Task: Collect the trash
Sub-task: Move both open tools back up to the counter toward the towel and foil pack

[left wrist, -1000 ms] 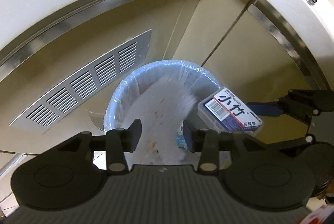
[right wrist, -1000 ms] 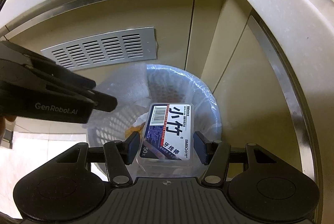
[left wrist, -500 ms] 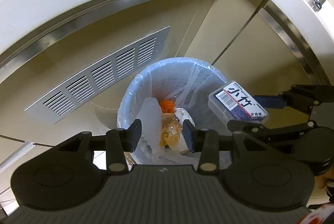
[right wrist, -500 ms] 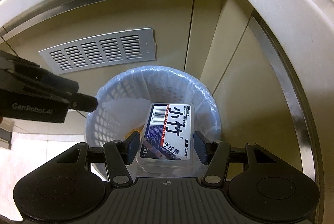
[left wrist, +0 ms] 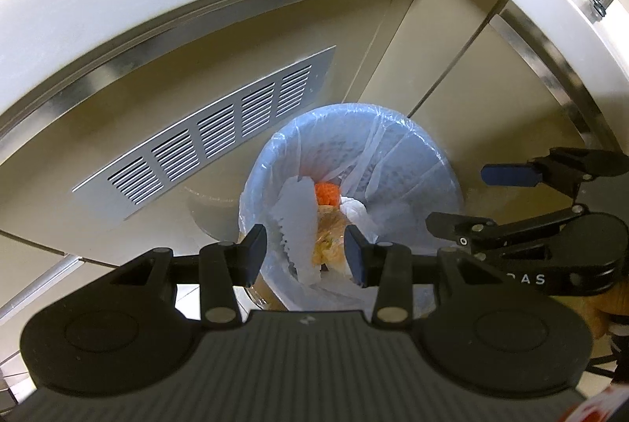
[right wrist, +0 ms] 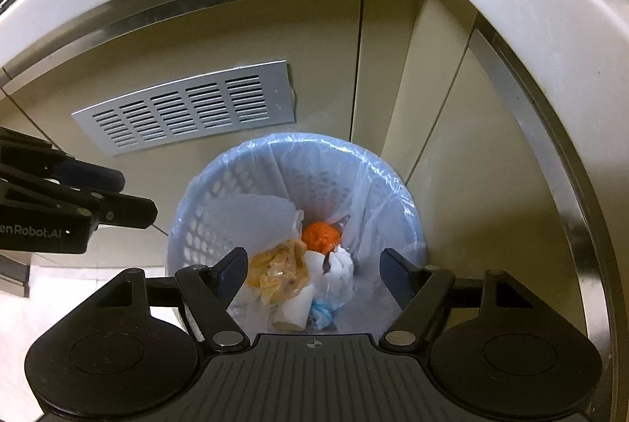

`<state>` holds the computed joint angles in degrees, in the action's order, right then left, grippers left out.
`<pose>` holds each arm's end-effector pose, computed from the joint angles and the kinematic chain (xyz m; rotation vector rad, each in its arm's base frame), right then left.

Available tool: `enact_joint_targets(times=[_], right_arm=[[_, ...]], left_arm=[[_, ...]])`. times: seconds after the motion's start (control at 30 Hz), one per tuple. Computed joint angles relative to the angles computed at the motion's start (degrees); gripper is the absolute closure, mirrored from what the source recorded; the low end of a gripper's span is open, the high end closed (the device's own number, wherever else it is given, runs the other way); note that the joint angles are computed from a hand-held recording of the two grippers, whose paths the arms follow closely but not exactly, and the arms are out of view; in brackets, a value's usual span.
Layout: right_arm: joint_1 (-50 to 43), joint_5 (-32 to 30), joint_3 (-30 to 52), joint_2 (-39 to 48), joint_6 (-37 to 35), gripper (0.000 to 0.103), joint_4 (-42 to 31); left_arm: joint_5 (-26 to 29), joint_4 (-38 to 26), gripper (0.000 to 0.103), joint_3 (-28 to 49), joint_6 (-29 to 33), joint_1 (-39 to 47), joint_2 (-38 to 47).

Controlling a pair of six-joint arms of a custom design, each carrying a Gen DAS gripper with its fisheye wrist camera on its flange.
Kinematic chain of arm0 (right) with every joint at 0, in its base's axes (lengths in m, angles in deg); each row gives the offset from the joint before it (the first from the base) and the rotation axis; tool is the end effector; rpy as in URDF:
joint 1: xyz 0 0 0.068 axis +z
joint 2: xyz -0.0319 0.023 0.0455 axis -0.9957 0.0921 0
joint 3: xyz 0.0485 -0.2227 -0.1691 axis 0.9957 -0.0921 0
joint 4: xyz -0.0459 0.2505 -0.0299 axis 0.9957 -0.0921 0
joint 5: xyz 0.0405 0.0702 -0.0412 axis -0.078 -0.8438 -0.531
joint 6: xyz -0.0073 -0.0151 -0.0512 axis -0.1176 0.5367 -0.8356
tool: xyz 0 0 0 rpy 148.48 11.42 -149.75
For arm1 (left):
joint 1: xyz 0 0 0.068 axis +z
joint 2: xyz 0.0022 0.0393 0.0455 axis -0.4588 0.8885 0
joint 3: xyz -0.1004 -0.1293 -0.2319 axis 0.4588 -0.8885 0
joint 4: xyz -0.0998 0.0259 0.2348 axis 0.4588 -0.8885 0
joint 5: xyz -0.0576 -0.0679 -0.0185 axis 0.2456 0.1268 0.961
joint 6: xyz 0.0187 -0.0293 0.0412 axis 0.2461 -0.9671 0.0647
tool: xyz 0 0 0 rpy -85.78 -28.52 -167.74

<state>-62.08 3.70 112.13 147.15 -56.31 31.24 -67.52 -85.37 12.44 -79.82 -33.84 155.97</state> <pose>0.3182 0.1366 0.1119 -0.6088 2.5919 0.2530 0.3062 -0.0406 0.1437 0.1354 2.7039 -0.2596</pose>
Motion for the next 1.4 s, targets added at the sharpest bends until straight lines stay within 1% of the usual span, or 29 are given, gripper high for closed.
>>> enact_joint_targets(times=[0.33, 0.5, 0.7, 0.9, 1.03, 1.13, 1.4], right_arm=[[0.54, 0.69, -2.48, -3.80, 0.61, 0.029, -0.41], [0.94, 1.14, -3.51, -7.58, 0.70, 0.029, -1.43], [1.29, 0.97, -5.09, -15.14, 1.50, 0.029, -2.32], [1.68, 2.53, -6.15, -23.68, 1.28, 0.029, -1.40], [0.74, 3.09, -5.64, -27.28, 1.76, 0.029, -0.80], [-0.64, 3.01, -3.76, -27.95, 1.94, 0.029, -1.06], [-7.45, 1.05, 2.40, -24.56, -0.30, 0.029, -0.91]], left_arm=[[0.73, 0.70, 0.064, -1.67, 0.97, 0.01, -2.64], [1.45, 0.54, 0.064, -2.13, 1.16, 0.07, -5.32], [3.85, -0.42, 0.064, -2.06, 0.98, 1.27, -10.01], [2.97, -1.08, 0.064, -1.93, 3.57, 0.28, -16.12], [2.59, -1.64, 0.064, -0.14, 4.21, -0.26, -18.51], [2.71, -1.12, 0.064, 2.18, 3.75, -0.64, -18.22], [1.06, 0.86, 0.064, 10.29, 2.08, -2.24, -13.31]])
